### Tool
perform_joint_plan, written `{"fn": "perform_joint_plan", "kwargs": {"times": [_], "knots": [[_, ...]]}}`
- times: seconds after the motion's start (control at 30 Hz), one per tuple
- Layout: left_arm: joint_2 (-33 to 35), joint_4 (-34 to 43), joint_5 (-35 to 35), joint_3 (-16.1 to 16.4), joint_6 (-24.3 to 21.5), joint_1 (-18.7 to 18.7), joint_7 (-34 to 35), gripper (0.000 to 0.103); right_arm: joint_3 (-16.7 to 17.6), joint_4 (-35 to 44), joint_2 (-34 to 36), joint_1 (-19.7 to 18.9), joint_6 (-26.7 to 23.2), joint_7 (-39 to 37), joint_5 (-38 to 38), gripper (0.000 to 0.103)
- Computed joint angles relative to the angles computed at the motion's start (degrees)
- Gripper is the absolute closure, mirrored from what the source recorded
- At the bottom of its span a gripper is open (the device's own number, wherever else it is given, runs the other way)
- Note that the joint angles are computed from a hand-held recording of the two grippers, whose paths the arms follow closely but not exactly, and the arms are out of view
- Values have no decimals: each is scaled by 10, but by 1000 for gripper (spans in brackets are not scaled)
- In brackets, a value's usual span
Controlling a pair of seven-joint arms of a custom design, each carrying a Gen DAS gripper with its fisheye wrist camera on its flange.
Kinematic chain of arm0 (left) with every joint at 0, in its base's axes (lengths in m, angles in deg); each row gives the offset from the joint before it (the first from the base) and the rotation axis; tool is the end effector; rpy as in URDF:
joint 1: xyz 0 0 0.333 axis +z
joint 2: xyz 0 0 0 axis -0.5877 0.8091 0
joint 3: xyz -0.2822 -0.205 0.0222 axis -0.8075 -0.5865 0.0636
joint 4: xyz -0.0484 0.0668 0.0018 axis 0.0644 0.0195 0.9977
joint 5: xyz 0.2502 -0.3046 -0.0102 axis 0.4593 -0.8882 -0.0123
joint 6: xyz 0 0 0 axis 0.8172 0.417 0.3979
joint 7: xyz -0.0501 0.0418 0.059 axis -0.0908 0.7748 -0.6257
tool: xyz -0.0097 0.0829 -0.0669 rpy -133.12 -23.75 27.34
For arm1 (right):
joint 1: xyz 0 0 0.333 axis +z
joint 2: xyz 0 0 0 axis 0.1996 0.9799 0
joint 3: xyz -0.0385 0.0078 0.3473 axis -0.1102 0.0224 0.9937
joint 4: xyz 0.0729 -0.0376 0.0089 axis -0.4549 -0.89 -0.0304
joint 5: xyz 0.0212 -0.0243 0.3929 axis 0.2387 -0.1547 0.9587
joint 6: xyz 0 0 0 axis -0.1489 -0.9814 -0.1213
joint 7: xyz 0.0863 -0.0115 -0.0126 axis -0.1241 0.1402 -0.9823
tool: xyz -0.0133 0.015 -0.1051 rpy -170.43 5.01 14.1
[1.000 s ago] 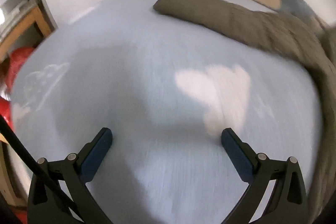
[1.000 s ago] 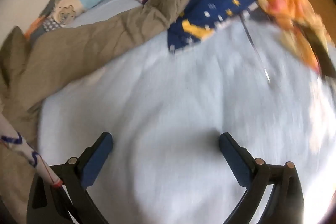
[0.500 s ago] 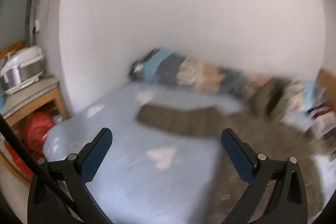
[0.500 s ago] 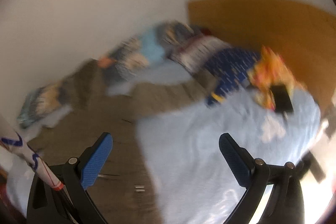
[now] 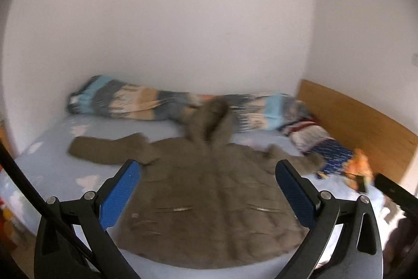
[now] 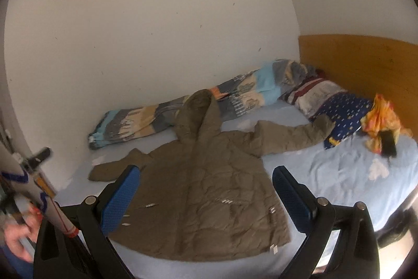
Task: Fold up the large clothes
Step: 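Move both open tools toward the flat olive puffer jacket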
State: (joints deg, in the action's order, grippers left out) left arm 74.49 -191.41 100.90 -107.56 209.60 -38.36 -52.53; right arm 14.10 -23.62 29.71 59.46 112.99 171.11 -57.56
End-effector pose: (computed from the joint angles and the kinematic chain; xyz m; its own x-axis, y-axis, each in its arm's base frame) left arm 0.4796 -0.2503 0.7384 -0.1283 -0.9817 0.1404 -0.3445 -0.0886 -0.9346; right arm 0.4869 0.4766 0.8431 0.0074 -0.9629 -0.2698 -0.4770 0.2337 -0.8473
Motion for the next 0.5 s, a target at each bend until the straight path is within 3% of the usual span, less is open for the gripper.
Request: {"fn": "perform_joint_plan", "kwargs": {"times": [0.07,0.13,0.23,0.3,0.4,0.5], "knots": [[5,23,39,-20,9,2,-3,0,1,-48,-34,4,19,18,-19,0],[21,69,81,-34,-6,7,-9,0,4,-39,-39,8,10,21,-45,0],[56,134,-26,-2,-47,-51,86,0,1,-13,-37,19,-7,28,-78,0],[51,131,-93,17,-54,-77,127,0,2,23,-22,24,-31,18,-84,0],[26,102,-143,25,-53,-93,137,0,-3,18,-31,39,-41,25,-100,0],[32,121,-177,24,-38,-96,136,0,-9,40,-23,56,-53,14,-126,0]]}}
